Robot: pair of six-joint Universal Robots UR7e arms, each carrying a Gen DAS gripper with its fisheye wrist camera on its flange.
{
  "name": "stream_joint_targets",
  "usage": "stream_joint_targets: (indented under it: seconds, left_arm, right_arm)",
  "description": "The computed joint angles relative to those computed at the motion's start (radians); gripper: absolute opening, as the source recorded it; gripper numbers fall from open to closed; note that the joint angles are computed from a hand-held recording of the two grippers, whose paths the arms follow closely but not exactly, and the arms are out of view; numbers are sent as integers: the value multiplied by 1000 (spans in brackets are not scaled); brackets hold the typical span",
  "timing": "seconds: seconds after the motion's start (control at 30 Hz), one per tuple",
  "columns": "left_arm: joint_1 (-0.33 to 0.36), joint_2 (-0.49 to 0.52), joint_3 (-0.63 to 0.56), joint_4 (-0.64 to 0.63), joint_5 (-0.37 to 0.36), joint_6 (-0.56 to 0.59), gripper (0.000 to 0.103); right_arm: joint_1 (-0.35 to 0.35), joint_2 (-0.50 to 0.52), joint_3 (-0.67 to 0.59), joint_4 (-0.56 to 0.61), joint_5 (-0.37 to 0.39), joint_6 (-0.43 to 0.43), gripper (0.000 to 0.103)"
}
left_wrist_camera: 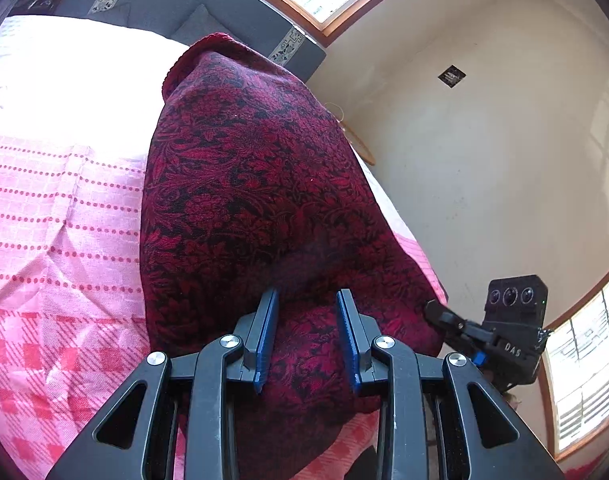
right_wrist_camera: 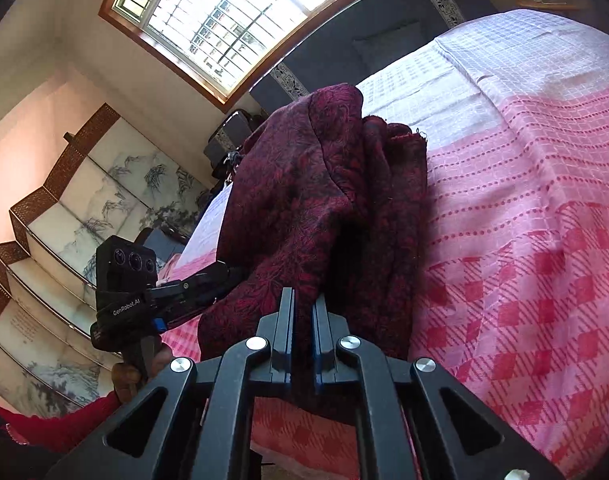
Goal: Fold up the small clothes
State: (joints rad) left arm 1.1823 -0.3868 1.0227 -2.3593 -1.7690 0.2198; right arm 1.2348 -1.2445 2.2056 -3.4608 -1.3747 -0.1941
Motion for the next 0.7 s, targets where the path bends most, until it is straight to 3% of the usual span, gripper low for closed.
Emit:
stream_joint_targets:
  seconds: [0.17, 0.27, 0.37, 0.47, 0.53, 0.7]
  left_arm:
    - [-2, -46, 95, -56, 54, 73, 31]
    - [1, -66, 136, -89, 69, 77, 31]
    - [-3, -86, 161, -118, 46, 66, 31]
    - [-15, -94, 188, -156, 26, 107, 31]
    - [-32, -86, 191, -161, 32, 131, 31]
    - [-55, -50, 176, -119, 38, 164, 31]
  right_arm:
    - [-51, 11, 20, 29, 1, 12, 6]
    - [-87, 24, 37, 9, 76, 69, 6]
    - [-78, 15, 51, -21, 101, 67, 6]
    - [-82, 17, 46, -13, 86, 63, 6]
    - [-95, 26, 43, -10, 115, 85, 6]
    - [-72, 38, 42, -38, 65, 82, 6]
